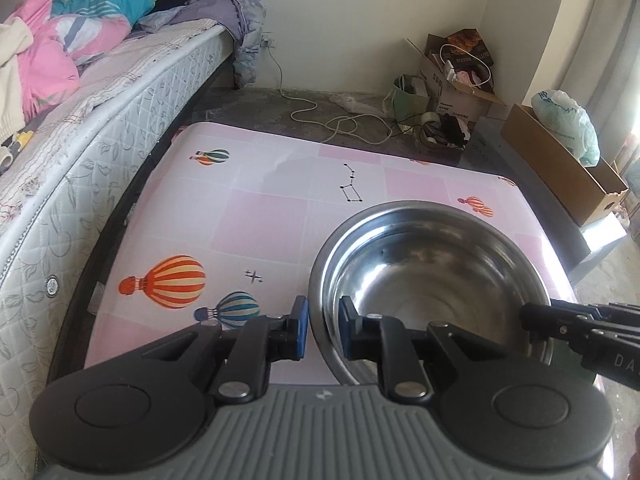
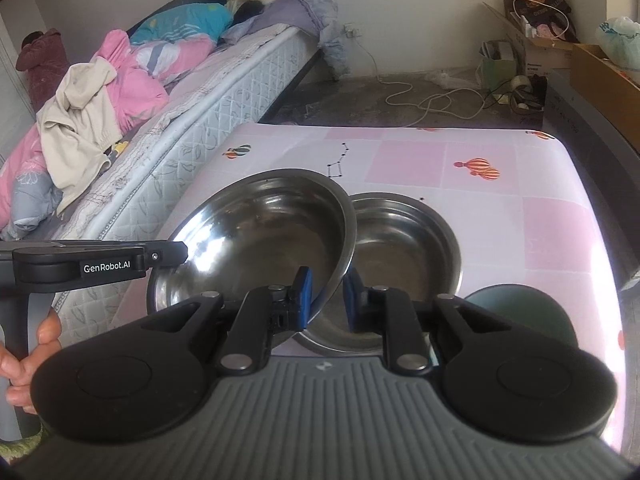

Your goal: Organize plates and bowls

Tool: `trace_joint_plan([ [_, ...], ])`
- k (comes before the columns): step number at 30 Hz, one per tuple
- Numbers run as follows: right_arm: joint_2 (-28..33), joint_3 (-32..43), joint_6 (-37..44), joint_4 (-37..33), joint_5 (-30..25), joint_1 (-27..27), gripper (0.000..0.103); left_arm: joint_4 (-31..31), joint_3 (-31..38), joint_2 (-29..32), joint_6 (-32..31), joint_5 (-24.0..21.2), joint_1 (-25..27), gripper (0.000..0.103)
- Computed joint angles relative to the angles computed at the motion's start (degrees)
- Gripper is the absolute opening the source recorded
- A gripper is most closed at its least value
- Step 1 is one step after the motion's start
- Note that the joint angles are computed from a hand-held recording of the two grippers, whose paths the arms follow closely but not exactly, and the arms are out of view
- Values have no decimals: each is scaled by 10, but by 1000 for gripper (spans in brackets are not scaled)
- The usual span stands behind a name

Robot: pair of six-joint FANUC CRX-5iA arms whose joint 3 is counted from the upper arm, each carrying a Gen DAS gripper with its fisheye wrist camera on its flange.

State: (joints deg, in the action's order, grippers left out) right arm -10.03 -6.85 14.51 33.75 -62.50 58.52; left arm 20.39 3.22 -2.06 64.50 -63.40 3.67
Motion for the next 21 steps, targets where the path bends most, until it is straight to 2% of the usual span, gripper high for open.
trace_joint_plan([
  [10, -2, -15, 29, -23, -32, -44, 18, -37, 21, 46, 55, 12, -62, 17],
  [14, 18, -4, 52, -29, -39, -58, 18, -22, 12, 49, 43, 21, -66, 17],
  [21, 42, 10, 71, -19, -49, -64, 24, -15, 5, 40, 34, 27, -59, 26],
])
